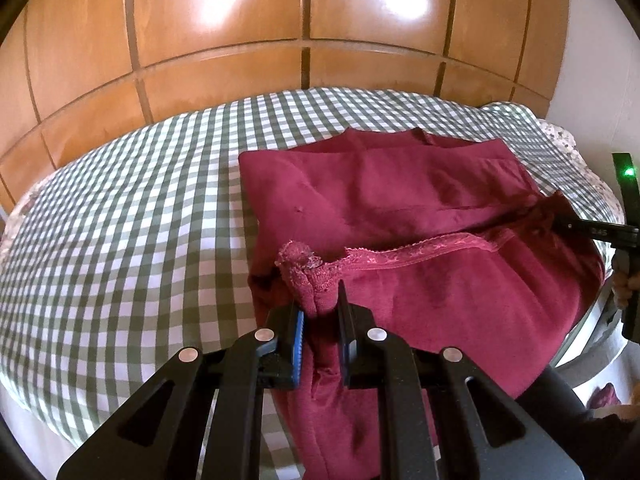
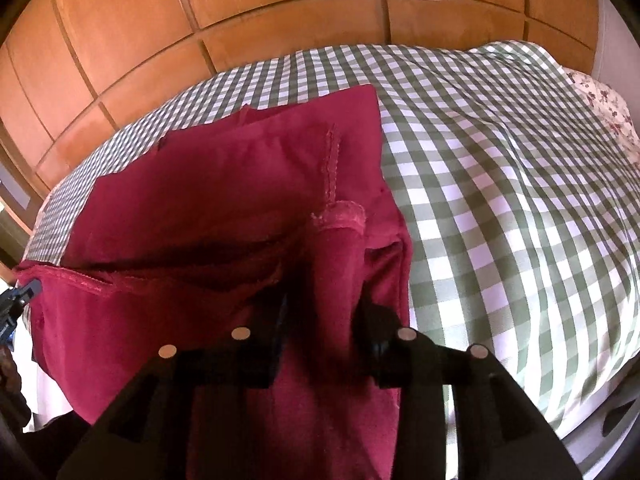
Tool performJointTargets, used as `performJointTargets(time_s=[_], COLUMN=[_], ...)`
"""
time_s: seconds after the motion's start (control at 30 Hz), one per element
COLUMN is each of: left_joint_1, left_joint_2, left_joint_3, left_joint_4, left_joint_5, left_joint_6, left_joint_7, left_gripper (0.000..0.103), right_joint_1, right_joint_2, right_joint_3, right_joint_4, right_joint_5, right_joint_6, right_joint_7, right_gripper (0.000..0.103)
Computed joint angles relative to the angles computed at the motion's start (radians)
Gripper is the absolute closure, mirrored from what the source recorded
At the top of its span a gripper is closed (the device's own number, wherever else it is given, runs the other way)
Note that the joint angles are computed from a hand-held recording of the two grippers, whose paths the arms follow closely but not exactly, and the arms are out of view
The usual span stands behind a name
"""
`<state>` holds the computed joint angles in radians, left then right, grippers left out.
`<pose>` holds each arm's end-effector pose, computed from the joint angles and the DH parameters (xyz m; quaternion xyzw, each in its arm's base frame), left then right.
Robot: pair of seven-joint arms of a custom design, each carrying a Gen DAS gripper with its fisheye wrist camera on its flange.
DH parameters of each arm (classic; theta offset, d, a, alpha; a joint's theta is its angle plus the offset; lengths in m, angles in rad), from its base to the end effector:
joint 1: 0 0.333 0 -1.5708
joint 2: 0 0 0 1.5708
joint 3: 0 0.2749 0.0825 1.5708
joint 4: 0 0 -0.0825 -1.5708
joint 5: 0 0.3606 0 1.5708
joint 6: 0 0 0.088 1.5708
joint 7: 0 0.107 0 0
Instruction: Fold small clothes
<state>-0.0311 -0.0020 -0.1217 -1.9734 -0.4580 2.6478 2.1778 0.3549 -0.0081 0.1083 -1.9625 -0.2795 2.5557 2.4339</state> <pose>0.5757 -0.0767 0.5125 -0.5029 0.7840 -0.3134 0.1852 0.5157 0.2621 0.5111 -0.5961 0.7396 -0.1433 0.2778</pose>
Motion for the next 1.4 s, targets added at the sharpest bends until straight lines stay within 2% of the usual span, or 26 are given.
performJointTargets(time_s=[0.07, 0.13, 0.2, 0.3, 0.37, 0.53, 0.77, 0.93, 1.1, 1.4], left_joint_1=[0.001, 0.001, 0.002, 0.005, 0.010, 0.018, 0.032, 0.038, 0.040, 0.039], left_joint_2=[0.006, 0.011, 0.021, 0.032, 0.020, -0.020, -0.039, -0.025, 0.029, 0.209], left_joint_3=[0.000, 0.000, 0.000, 0.002, 0.001, 0.012, 0.032, 0.035, 0.024, -0.007], left_joint_4=[0.004, 0.008, 0.017, 0.028, 0.017, 0.005, 0.024, 0.080, 0.157, 0.367], left_joint_5=[0.003, 0.006, 0.008, -0.005, -0.084, -0.227, -0.347, -0.411, -0.405, -0.262], left_joint_6=[-0.005, -0.011, -0.026, -0.052, -0.060, -0.081, -0.146, -0.149, -0.107, -0.038], left_joint_7=[-0.006, -0.009, -0.017, -0.020, 0.044, 0.136, 0.160, 0.173, 0.158, 0.023], left_gripper=[0.090, 0.090, 0.090, 0.090, 0.095, 0.095, 0.095, 0.095, 0.095, 0.095], right_joint_1=[0.000, 0.002, 0.005, 0.009, 0.012, 0.013, 0.013, 0.006, -0.007, -0.024], right_joint_2=[0.000, 0.003, 0.013, 0.017, 0.009, -0.042, -0.076, -0.058, -0.016, 0.130], right_joint_3=[0.000, 0.001, 0.004, 0.007, 0.008, 0.007, 0.007, 0.007, -0.002, -0.023], right_joint_4=[0.000, 0.005, 0.021, 0.037, 0.039, 0.005, -0.016, 0.038, 0.103, 0.285], right_joint_5=[0.000, 0.001, -0.012, -0.028, -0.038, -0.038, -0.051, -0.098, -0.130, -0.142], right_joint_6=[0.000, -0.006, -0.029, -0.050, -0.058, -0.033, -0.008, 0.009, 0.022, 0.029], right_joint_7=[-0.003, -0.007, -0.005, -0.016, -0.021, -0.018, 0.006, 0.025, 0.047, 0.055], right_gripper=[0.066, 0.069, 0.089, 0.095, 0.096, 0.096, 0.096, 0.096, 0.096, 0.096])
